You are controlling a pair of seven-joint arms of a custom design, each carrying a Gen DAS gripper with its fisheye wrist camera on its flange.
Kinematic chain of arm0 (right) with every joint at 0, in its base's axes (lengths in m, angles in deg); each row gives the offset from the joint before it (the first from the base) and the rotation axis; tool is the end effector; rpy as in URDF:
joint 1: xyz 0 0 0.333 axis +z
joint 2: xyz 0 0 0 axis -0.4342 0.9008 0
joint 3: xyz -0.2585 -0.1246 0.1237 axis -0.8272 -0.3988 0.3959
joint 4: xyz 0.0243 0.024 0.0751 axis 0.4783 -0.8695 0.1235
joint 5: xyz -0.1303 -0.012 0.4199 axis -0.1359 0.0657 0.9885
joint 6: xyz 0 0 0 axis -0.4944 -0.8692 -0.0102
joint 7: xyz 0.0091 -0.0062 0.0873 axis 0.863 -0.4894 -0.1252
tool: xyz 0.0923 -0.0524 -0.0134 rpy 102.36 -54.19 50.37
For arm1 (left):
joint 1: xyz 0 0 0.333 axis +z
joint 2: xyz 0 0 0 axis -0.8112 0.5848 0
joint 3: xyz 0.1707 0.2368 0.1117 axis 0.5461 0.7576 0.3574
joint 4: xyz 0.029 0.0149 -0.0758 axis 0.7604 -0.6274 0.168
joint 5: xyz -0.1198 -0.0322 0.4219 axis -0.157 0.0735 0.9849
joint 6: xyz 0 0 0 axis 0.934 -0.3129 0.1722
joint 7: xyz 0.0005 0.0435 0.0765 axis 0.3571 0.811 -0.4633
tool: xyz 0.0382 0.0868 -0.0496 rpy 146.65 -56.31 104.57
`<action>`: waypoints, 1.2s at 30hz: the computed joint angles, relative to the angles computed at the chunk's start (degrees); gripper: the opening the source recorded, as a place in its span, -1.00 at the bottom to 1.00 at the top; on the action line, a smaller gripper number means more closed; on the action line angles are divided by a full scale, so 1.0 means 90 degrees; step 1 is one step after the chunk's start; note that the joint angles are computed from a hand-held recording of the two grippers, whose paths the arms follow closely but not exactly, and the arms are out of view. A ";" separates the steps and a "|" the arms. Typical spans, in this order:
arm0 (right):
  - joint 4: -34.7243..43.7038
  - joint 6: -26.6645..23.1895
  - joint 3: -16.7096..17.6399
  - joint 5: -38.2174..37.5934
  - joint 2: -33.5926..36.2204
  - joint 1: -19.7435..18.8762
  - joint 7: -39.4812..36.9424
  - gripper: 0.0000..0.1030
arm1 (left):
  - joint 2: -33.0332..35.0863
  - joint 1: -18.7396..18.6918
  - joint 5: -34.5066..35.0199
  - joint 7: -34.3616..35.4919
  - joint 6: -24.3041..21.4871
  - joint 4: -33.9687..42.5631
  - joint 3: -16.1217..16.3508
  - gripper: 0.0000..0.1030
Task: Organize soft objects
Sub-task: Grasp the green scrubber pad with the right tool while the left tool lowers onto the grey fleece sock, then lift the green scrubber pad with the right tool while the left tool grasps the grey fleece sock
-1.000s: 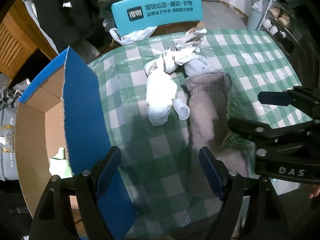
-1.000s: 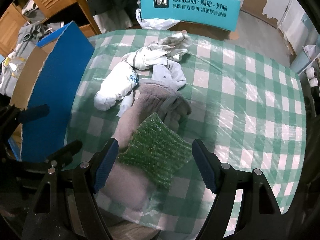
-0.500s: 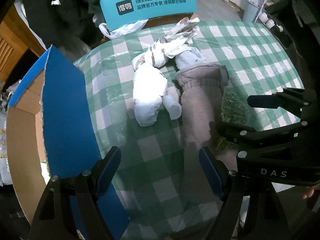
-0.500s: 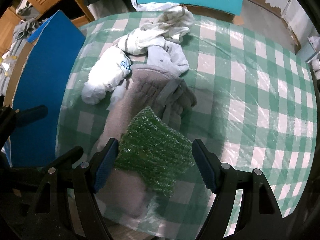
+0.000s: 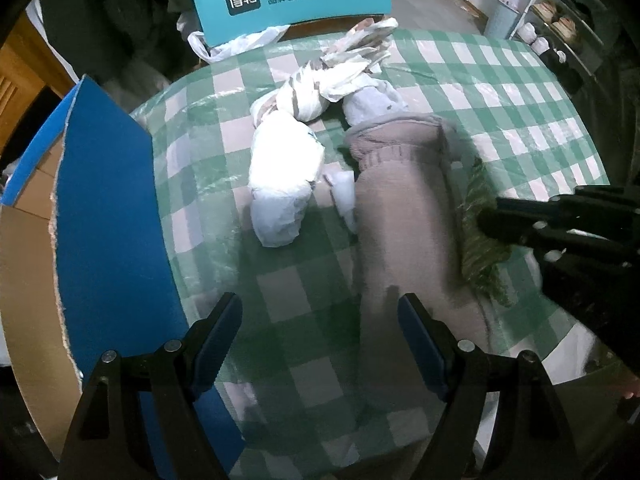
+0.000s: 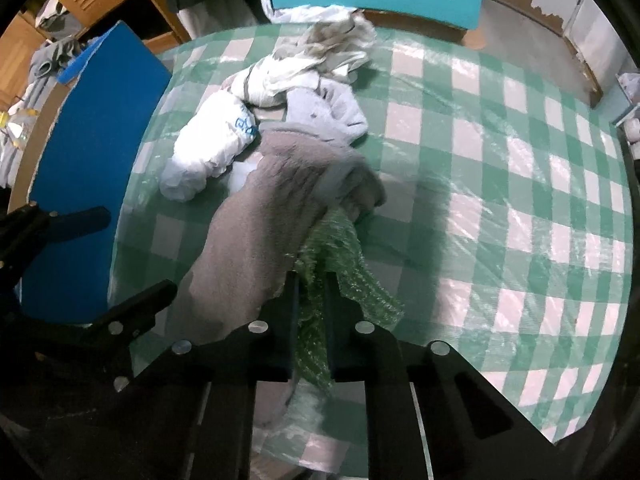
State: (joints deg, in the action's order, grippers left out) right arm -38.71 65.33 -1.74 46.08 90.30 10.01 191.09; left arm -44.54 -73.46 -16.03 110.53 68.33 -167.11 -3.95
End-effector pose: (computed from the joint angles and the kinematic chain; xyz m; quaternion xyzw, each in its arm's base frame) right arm 0.5414 0.4737 0.3368 -0.5956 0.7889 -0.0417 0.1455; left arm 0.6156 -0.3844 0.3557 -0.3722 0.9223 -0.0947 0.0436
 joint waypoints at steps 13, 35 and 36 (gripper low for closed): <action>-0.0894 0.0094 0.0033 -0.0434 -0.0772 -0.0006 0.0831 -0.85 | 0.0225 -0.0145 -0.0094 0.0005 -0.0481 0.0276 -0.0064 0.58; -0.1363 0.0134 0.0171 -0.0217 -0.0910 -0.0136 0.1010 -0.81 | 0.0548 -0.0070 -0.0666 0.0054 -0.0964 0.0503 -0.0186 -0.19; -0.1327 0.0033 0.0158 -0.0280 -0.0888 -0.0110 0.1048 -0.53 | 0.0515 -0.0076 -0.0659 0.0069 -0.0920 0.0460 -0.0184 -0.21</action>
State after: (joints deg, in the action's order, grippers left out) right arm -50.66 65.63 -0.32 43.57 82.31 9.02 200.52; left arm -39.91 -74.14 -21.96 111.16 60.05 -162.97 -5.60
